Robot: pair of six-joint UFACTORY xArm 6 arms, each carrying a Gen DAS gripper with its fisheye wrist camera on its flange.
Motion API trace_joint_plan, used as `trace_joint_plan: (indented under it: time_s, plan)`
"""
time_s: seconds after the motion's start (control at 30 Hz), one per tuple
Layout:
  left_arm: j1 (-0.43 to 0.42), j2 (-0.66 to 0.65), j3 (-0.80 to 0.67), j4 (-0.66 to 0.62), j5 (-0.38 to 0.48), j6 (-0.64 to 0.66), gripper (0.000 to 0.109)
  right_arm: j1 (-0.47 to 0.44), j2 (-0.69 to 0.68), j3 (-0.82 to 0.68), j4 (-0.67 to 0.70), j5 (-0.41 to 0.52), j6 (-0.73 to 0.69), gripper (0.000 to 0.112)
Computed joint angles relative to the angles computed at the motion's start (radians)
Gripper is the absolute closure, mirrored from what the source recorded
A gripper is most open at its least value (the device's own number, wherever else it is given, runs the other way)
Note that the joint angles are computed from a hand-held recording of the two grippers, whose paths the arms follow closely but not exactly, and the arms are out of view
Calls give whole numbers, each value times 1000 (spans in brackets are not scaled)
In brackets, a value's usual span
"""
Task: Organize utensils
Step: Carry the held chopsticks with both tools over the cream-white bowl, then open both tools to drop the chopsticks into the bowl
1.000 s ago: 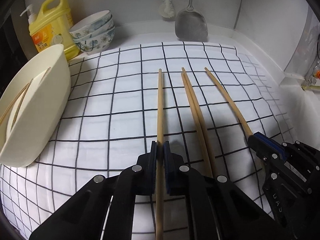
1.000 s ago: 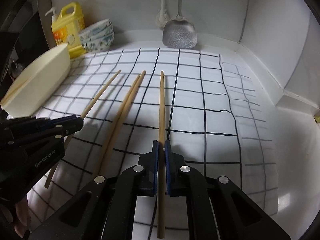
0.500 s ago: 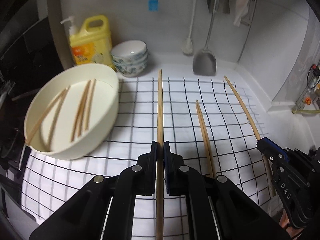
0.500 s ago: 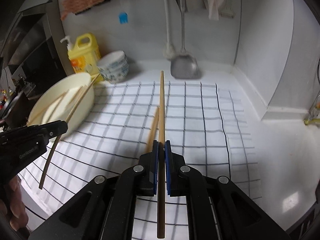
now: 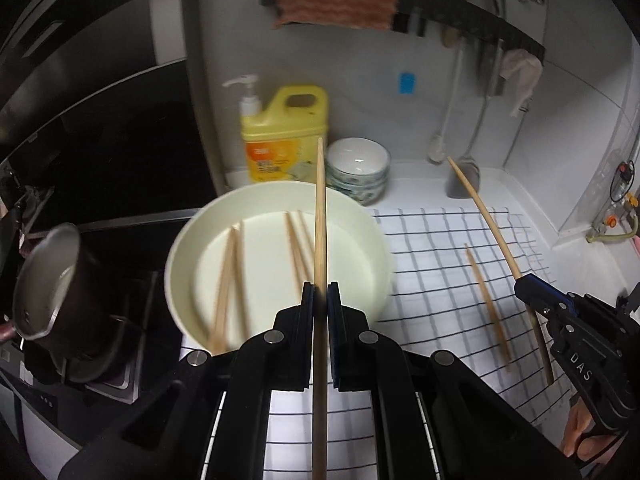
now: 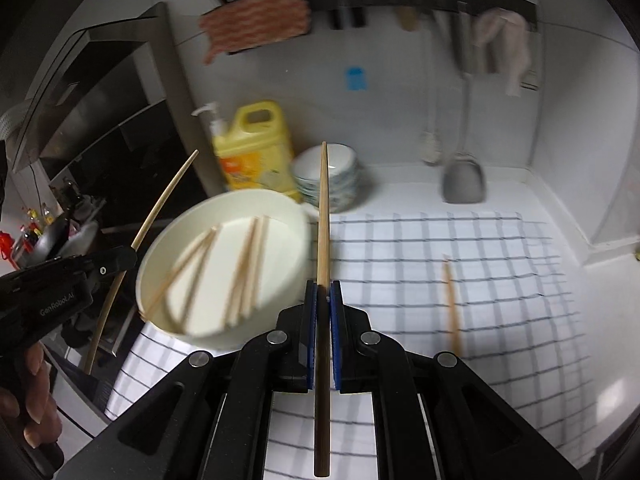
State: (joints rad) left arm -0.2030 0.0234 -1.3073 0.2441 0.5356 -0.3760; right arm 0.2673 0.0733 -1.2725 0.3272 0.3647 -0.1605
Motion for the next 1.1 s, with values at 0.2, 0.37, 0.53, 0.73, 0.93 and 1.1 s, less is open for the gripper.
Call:
trace_joint_plan:
  time_s: [0.2,0.37,0.53,0.73,0.93,1.1]
  plan:
    - [113,35,-34,-136,-6,165,101,84,163,-215,-52,57,98,106]
    - [169,132,-125,-219,35,235,101,118,317,-418,-65,141,117,106]
    - [183,215,-188,-281,57,278,101,129,474,-618,-62,246,123,106]
    - [185,329,-293,-280,113,250,101,123,665,-872,-56,390,123,106]
    - [182,420,-380,-255,155,222,101,114,841,-1123,-79,538,153,106]
    - [182,471,-429,-260,201,214,101,106,1002,-1380,-93,682,184,106]
